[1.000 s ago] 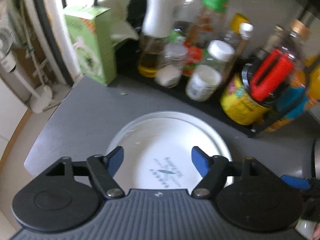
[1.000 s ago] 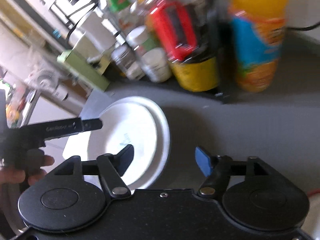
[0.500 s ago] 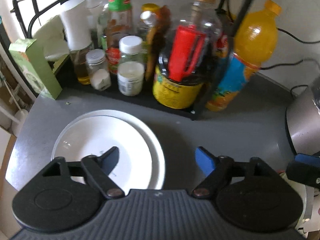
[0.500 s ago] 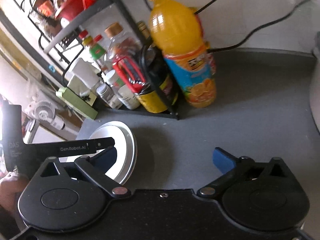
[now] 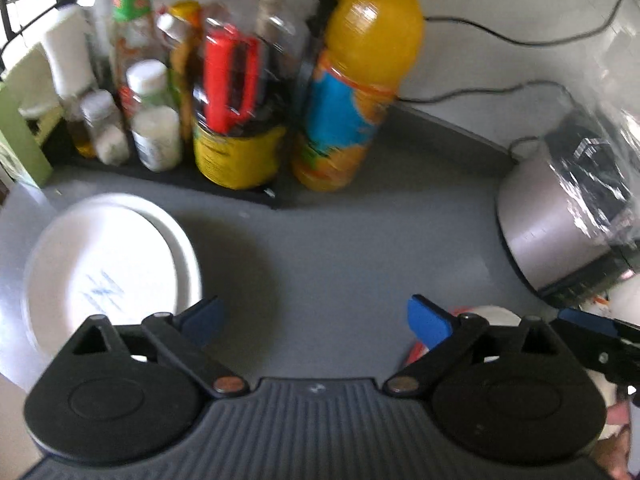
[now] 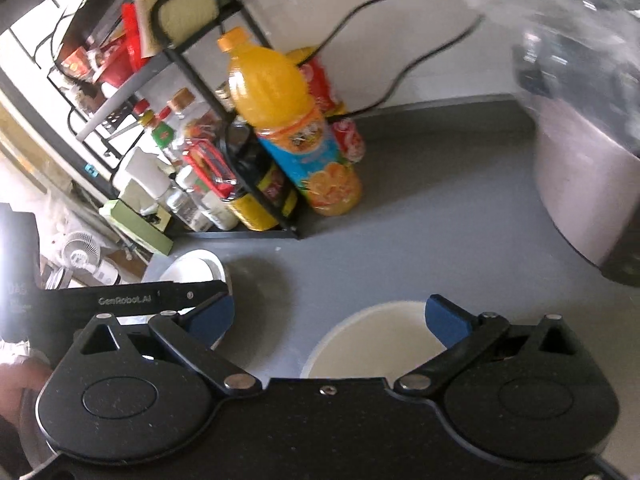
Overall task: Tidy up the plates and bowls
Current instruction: 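Move both open grippers to the rim of the red bowl stack, then close both grippers on the rim of the red bowl stack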
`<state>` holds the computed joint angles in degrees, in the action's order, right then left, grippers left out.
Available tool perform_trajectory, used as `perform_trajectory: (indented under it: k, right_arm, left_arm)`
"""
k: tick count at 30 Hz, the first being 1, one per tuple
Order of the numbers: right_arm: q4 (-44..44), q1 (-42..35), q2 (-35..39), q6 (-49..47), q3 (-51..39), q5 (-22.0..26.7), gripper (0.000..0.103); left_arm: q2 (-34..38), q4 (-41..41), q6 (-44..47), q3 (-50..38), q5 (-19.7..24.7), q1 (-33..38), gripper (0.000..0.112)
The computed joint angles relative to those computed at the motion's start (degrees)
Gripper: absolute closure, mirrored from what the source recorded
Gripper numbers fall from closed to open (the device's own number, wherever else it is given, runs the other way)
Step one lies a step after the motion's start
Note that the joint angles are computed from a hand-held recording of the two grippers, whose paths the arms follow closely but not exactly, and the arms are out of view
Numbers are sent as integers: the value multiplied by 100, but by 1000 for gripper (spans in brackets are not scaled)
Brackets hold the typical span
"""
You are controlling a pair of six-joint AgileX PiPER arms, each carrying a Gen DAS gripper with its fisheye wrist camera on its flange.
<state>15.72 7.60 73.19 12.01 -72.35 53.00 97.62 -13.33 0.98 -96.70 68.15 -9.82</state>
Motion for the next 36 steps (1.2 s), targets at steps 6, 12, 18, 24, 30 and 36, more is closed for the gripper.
perform_trajectory:
  k: [6,12,18,24,30,36]
  right_arm:
    - [260,-623,-515,-520,563,114,0]
    - [564,-1242,-807,-987,994,289,0]
    - [696,-1649,-933,-1317,1379,388,0]
    - [676,-1685,-975,-1275,1777,329,6]
    - [1202,-2029,-793,-1616,2124,498,48]
    - [1439,-2124,-676,-1655,2245,467,59]
  left_arm:
    - [-216,-62,-214,351,-84,-528,14]
    - [-287,50,-507,536,-255,-1044,14]
    - [-282,193,-812,819,-407,-1410,14]
    - [-275,338,-1018,1125,-550,-1531,17]
    - [-183,-64,-1017,1300,-502,-1261,34]
    - [86,-356,-934,1269,-414,-1076,65]
